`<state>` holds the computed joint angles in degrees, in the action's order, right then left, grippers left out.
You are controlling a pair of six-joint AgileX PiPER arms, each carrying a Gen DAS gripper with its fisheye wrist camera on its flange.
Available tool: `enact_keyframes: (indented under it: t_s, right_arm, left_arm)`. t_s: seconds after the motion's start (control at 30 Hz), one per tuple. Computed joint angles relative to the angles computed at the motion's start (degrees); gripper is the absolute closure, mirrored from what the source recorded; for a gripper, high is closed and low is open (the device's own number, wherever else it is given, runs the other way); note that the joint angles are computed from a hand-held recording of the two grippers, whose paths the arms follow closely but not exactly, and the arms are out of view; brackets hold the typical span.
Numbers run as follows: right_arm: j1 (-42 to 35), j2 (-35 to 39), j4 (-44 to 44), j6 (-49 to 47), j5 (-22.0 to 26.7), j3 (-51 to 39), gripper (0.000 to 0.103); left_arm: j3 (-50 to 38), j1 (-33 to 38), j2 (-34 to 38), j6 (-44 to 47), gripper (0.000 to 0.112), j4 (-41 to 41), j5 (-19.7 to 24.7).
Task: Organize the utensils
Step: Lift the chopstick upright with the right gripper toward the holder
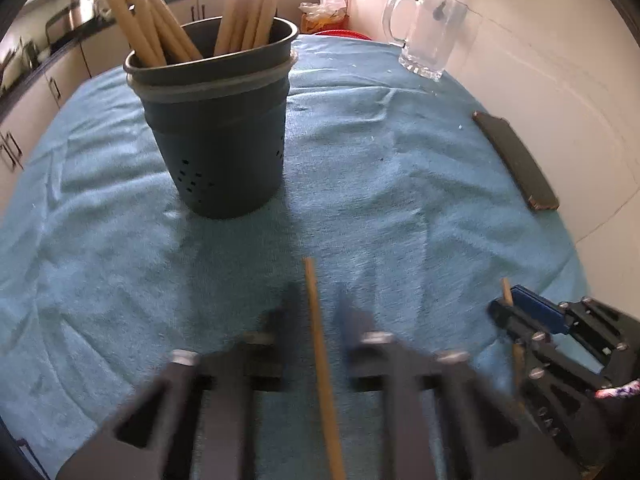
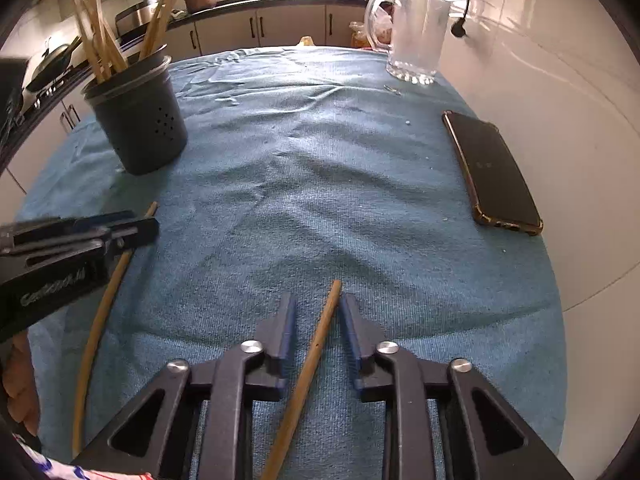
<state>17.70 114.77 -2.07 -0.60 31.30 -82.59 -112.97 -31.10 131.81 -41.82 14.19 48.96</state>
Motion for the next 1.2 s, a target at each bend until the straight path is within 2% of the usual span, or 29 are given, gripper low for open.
enact_keyframes:
  t_s: [0.1, 0.3, 0.5, 0.77, 0.9, 0.93, 0.97, 1.03, 1.2]
  right_arm:
    - [1.0, -0.5, -2.1, 1.3, -0.5, 0.9, 0.095]
    - [0.0, -3.1, 4.4, -3.5, -2.7, 3.4, 0.096]
    - [-0.6, -7.9, 9.7, -8.6, -5.5, 6.8, 0.096]
    - [-1.1, -14.6, 15.2, -13.0, -8.2, 10.7, 0.096]
    - [-1.0, -15.8, 16.0, -15.2, -6.8, 10.9, 0.096]
    - [-0.7, -15.0, 14.5, -14.5, -5.4, 10.1, 0.093]
    - [-0.4, -13.7, 12.6, -13.1, -3.9, 9.1, 0.081]
    - [0.0, -10.7, 7.8, -8.5, -2.0, 7.9, 0.066]
    - [-1.0, -4.8, 7.1, -7.8, 0.3, 6.0, 0.066]
  left_arm:
    - [3.8, 0.9, -2.4, -0.7, 0.107, -2.3, -2.5]
    - [12.4, -0.4, -9.6, -6.1, 0.107, 3.7, -6.1]
    - [18.0, -3.0, -15.9, -12.9, 0.107, 12.4, -6.8]
    - [23.5, -5.9, -22.1, -20.5, 0.107, 19.9, -7.3]
    - [25.0, -7.1, -23.8, -22.0, 0.107, 22.5, -6.8]
    - [24.9, -7.0, -23.6, -21.8, 0.107, 22.2, -6.6]
    - [24.9, -6.7, -23.3, -21.2, 0.107, 21.1, -6.8]
    - [25.5, -5.4, -22.7, -19.4, 0.107, 17.6, -7.9]
    - [27.1, -2.9, -21.1, -16.8, 0.107, 11.2, -9.8]
